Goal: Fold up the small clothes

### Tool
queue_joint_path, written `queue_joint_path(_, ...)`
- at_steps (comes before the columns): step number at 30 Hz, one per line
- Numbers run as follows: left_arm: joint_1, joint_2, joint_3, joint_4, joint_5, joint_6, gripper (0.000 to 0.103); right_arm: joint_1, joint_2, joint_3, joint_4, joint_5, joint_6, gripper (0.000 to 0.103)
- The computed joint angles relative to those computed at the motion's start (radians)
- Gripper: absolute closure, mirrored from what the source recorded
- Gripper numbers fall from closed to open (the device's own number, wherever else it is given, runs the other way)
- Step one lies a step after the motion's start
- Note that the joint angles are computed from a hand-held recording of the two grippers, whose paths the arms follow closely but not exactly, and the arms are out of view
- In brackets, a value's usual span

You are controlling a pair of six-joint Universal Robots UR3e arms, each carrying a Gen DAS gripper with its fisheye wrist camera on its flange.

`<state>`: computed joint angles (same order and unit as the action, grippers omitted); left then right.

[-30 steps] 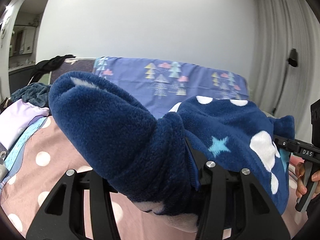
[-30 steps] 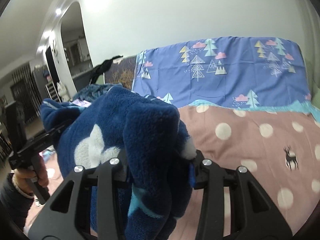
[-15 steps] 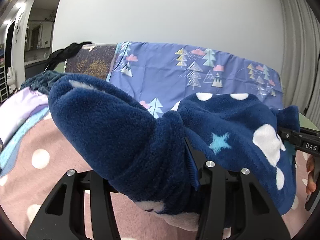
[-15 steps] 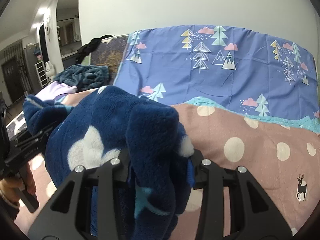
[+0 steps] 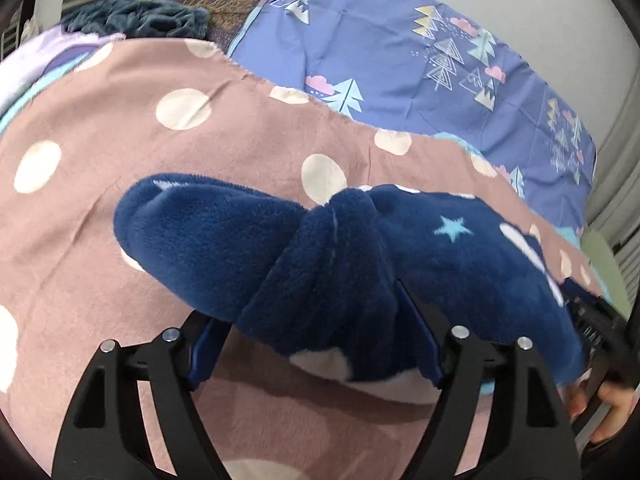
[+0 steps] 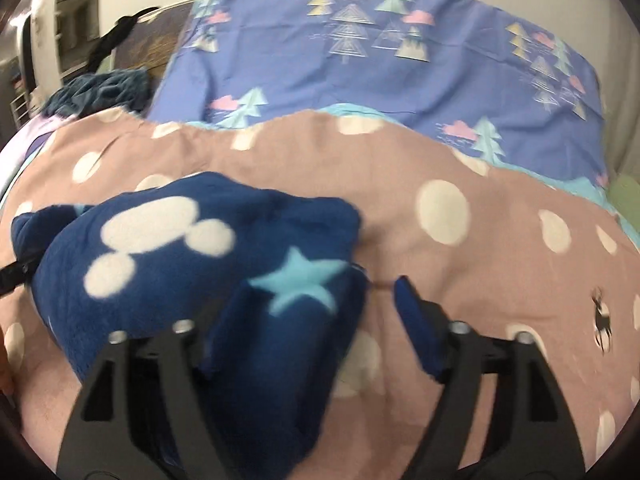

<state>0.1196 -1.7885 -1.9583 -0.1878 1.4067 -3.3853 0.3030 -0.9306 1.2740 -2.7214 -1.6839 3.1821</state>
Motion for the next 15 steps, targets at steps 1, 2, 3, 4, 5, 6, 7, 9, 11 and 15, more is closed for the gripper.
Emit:
queue_joint_path(1, -0.007, 0.009, -0.018, 0.025, 0.012, 0.005, 0.023, 0.008, -0.023, 0.033, -0.015, -0.025, -0.017, 0.024)
queue_joint_path(2, -0.014, 0.021, -0.026, 0.033, 0.024, 0.005, 0.021, 0.016, -0.042, 0.061, -0.03, -0.046, -0.029, 0.022)
queue_joint_path(3, -0.03, 0.026, -0.036, 0.05, 0.045, -0.002, 0.017, 0.029, -0.069, 0.105, -0.06, -0.072, -0.04, 0.02)
queue_joint_path(4, -0.054, 0.032, -0.042, 0.066, 0.079, -0.004, 0.017, 0.043, -0.103, 0.171, -0.115, -0.098, -0.047, 0.015)
queue_joint_path(5, -0.073, 0.052, -0.064, 0.084, 0.106, 0.01, 0.016, 0.058, -0.151, 0.251, -0.181, -0.124, -0.054, 0.011)
queue_joint_path(6, -0.1, 0.072, -0.081, 0.092, 0.139, 0.026, 0.015, 0.068, -0.194, 0.322, -0.233, -0.137, -0.055, 0.009)
queue_joint_path(7, -0.142, 0.104, -0.099, 0.09, 0.18, 0.047, 0.012, 0.075, -0.241, 0.392, -0.276, -0.146, -0.051, 0.005)
queue_joint_path(9, -0.217, 0.142, -0.122, 0.092, 0.246, 0.069, 0.004, 0.086, -0.363, 0.538, -0.324, -0.14, -0.013, 0.002)
queue_joint_path(11, -0.321, 0.199, -0.16, 0.101, 0.332, 0.084, 0.004, 0.097, -0.502, 0.672, -0.326, -0.122, 0.033, 0.002)
queue_joint_path(15, -0.582, 0.277, -0.152, 0.016, 0.57, 0.044, 0.001, 0.148, -0.803, 0.889, -0.257, -0.138, 0.114, 0.002)
